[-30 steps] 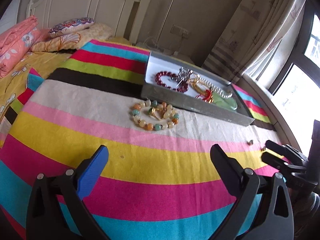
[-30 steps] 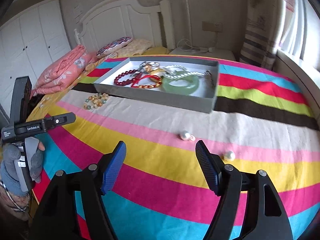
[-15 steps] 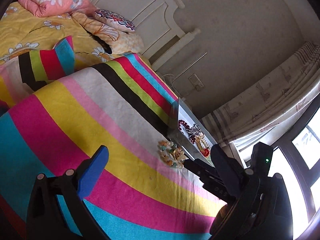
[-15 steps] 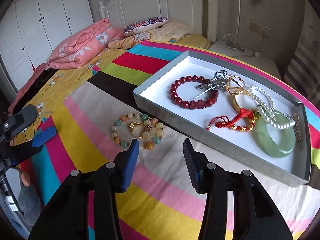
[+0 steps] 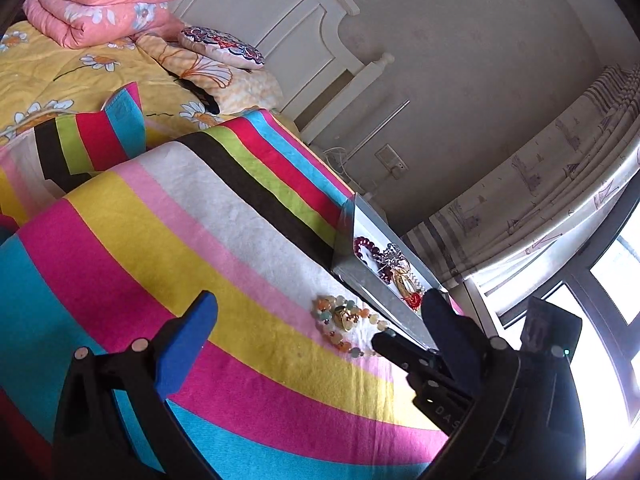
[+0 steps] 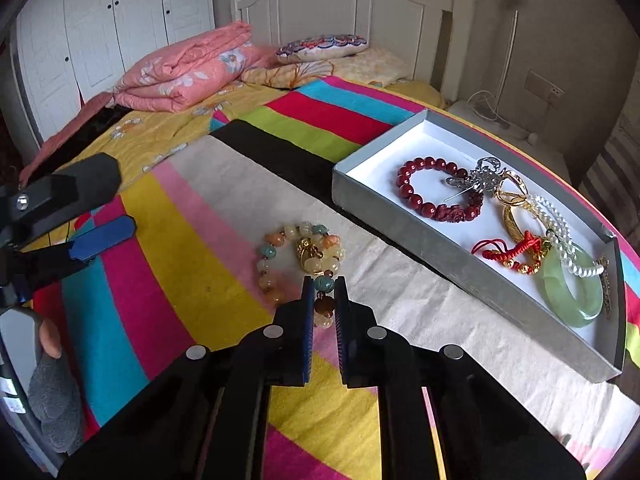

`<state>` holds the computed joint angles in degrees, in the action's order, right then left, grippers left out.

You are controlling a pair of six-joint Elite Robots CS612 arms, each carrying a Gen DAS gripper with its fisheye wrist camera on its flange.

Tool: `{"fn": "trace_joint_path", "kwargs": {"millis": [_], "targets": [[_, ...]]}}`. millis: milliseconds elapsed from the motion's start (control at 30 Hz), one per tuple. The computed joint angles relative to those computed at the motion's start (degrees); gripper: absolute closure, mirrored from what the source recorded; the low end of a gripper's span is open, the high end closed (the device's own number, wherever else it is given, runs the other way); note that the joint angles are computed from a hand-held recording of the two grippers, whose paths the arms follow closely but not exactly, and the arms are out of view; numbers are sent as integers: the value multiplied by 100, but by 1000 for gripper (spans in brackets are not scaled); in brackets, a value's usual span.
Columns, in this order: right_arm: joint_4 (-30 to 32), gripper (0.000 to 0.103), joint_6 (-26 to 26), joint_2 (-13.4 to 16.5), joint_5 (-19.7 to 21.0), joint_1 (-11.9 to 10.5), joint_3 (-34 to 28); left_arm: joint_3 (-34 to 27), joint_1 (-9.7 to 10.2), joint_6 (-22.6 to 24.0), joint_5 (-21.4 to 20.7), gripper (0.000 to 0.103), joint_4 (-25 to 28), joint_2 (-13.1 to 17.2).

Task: Organize jewelry
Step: 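Grasp the multicolor bead bracelet with the right gripper, then grasp the gold ring with green stone with the left gripper while the right holds the bracelet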

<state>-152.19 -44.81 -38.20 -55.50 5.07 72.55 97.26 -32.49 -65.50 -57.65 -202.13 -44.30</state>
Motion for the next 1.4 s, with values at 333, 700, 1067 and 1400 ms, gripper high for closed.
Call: {"fn": "trace_joint_path", "kwargs": {"millis": [333,700,1067,1400], "targets": [[-765,91,474,-383,1224,-328,368,-27,-8,49,26,2,179,-18],[-648,91,669,-463,1021,-682,666,-549,46,1328,-856,3,1745,-62],[-158,91,764,-335,1027,-916,710,-1754,338,5024,-2464,2,3930,188],[103,91,742,-306,1272,-981,666,-2334,509,5518,-3357,7,4593,474]]}}
